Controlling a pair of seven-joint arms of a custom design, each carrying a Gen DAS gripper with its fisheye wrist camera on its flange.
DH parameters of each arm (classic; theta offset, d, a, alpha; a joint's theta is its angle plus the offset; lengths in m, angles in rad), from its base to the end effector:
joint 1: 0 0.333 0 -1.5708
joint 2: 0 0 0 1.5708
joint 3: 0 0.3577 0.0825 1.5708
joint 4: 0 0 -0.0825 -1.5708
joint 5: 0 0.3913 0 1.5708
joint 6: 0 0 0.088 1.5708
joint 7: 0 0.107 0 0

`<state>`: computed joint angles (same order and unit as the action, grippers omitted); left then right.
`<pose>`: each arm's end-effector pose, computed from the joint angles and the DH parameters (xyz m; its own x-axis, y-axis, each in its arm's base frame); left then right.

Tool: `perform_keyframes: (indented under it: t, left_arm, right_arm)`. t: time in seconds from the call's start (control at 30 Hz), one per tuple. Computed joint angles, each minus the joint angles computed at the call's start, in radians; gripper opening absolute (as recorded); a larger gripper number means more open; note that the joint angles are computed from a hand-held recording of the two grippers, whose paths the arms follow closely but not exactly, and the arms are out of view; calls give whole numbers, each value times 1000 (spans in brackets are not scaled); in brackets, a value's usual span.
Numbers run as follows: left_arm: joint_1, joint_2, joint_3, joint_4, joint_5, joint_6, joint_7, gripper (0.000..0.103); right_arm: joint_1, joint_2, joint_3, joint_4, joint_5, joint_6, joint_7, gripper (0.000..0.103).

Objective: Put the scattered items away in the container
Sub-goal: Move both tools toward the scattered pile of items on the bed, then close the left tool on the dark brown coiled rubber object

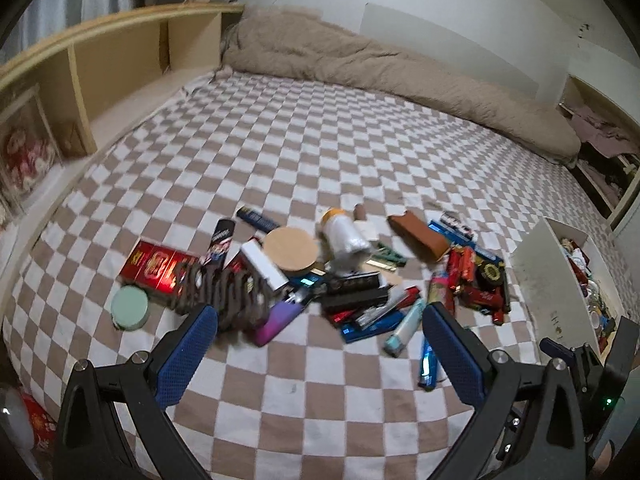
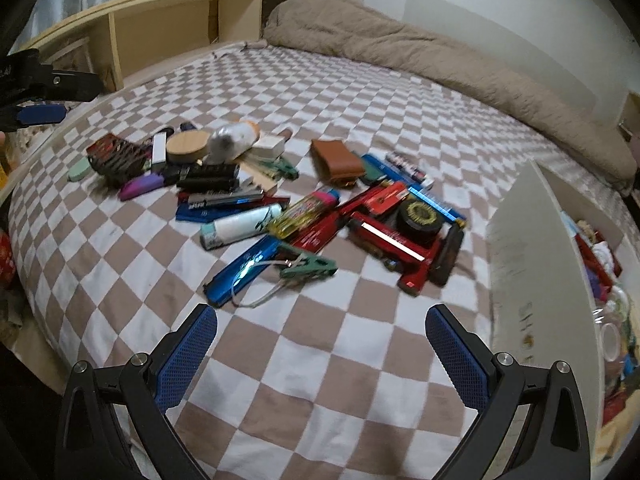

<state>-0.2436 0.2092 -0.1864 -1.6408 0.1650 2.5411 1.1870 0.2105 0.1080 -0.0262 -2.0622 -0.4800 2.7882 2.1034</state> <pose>0.6309 -0.2767 0.6130 -0.1741 -0.9766 0.1262 -0.7722 0.0559 -0.6329 0.6065 0.1350 0.4866 0.0241 -0.9964 0.0815 -0.7834 -0.0694 -0.6176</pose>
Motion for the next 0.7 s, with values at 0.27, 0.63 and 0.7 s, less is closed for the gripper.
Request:
perform_keyframes:
  t: [0.27,0.63,0.7]
  left_arm:
    - [17,24,29,0,50,-25,-21,103]
    - [9,80,72,7,227,40,-27,103]
    - [7,88,78,5,255,63,-18,103]
  right_arm:
    - [3,48,13,16,108,-19,-80,103]
    - [16,95,8,36,198,-40,-130,103]
    - [16,100,7,38,209,-35,-134,103]
